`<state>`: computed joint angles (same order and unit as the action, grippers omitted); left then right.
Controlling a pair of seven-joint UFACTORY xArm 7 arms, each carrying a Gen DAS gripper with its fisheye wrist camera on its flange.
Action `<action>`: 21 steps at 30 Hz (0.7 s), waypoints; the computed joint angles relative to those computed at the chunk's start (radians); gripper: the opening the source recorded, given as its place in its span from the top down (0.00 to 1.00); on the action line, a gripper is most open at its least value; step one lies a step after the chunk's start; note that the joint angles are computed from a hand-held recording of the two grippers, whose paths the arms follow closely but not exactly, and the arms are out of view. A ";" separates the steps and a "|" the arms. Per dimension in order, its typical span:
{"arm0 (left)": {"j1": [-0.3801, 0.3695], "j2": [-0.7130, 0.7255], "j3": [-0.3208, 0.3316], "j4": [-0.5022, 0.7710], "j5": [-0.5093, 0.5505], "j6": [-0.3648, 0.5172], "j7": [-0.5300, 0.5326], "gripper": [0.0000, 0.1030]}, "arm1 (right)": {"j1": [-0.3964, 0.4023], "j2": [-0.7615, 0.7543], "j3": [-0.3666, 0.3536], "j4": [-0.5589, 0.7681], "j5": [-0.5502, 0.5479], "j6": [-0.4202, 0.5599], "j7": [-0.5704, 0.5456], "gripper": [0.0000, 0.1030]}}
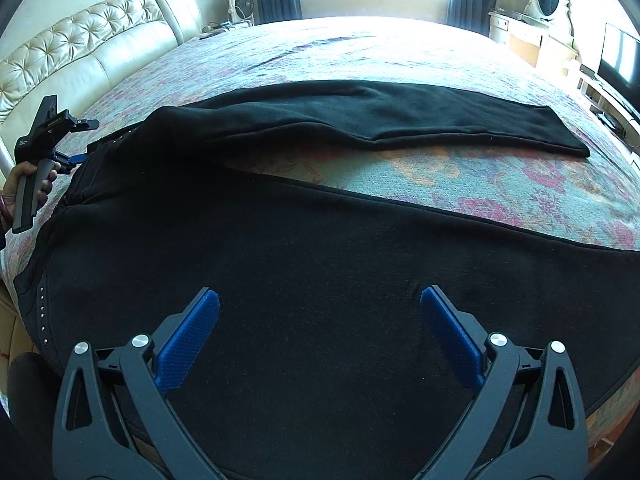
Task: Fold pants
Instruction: 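Grasp the studded waistband with the left tool and lift it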
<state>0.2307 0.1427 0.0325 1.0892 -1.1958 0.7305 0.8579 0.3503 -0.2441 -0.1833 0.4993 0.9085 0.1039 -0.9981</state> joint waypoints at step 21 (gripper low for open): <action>0.025 0.062 -0.029 0.030 0.093 -0.029 0.141 0.05 | -0.152 0.209 0.091 0.396 0.121 0.298 -0.181 0.02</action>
<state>0.2556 0.2042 0.0036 1.1197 -1.1026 0.7014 0.9991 0.1986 -0.0351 -0.0922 0.8956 1.0298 0.4024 -1.1790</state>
